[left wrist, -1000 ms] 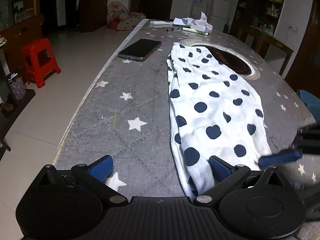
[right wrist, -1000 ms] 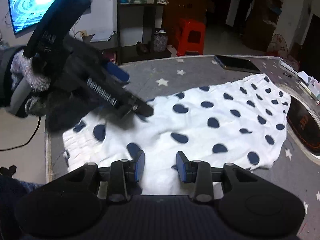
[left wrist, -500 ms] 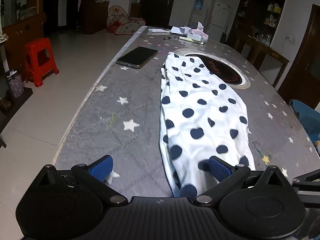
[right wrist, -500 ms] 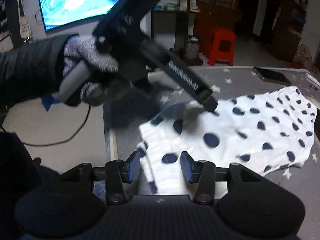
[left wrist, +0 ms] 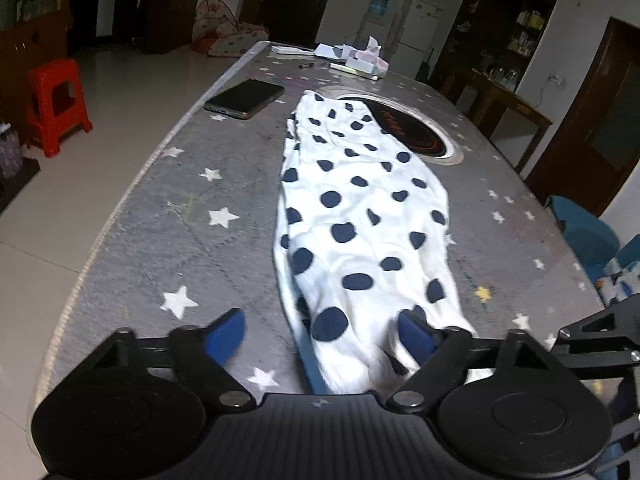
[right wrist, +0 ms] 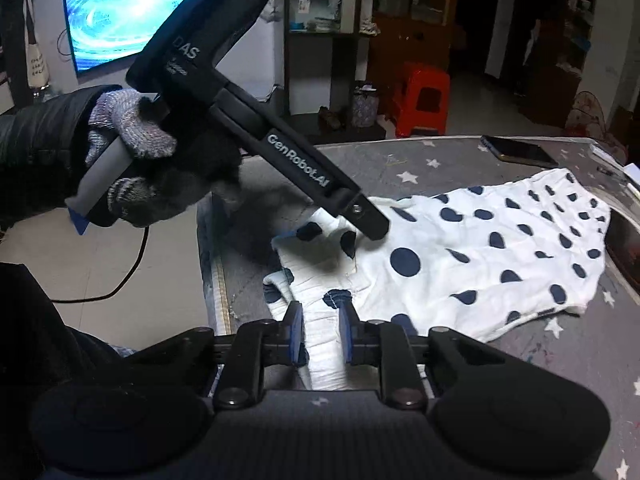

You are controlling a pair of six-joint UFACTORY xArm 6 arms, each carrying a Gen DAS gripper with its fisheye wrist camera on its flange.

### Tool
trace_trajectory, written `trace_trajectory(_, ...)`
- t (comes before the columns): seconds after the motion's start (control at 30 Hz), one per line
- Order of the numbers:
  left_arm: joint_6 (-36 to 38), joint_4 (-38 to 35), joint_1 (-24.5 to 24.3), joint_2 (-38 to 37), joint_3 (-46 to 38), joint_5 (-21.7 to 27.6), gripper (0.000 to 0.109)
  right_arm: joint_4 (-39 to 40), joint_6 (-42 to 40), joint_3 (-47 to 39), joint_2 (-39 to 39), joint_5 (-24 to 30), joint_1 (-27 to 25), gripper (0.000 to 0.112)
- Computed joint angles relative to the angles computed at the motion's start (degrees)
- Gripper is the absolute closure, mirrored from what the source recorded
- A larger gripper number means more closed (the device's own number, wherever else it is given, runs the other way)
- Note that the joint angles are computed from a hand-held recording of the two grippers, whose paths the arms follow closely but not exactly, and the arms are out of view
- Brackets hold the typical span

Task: Fold clothes
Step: 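Smooth the folded garment's side with the right gripper while the left gripper moves to the hem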

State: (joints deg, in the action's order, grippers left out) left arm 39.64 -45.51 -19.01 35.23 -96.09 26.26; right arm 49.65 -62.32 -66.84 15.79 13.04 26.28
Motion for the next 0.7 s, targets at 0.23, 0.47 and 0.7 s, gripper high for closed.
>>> trace_trajectory(0.23,5.12,-5.83,-0.14,-2.22,1.57,2.33,0.054,-1.08,1.71,3.78,-3.17,-2.25,0.03,0.094)
trace_trajectory(0.47,-2.27,5.24,-0.27,-0.39,2.09,0.37,0.052,0.86,0.87,2.27,-0.84,0.54,-0.56,0.089)
trace_trajectory(0.7,6.58,-2.25,-0.57,-3.64,4.18,-2.77,0.047,1.29,1.29,1.63,-2.57,6.03,-2.91,0.088)
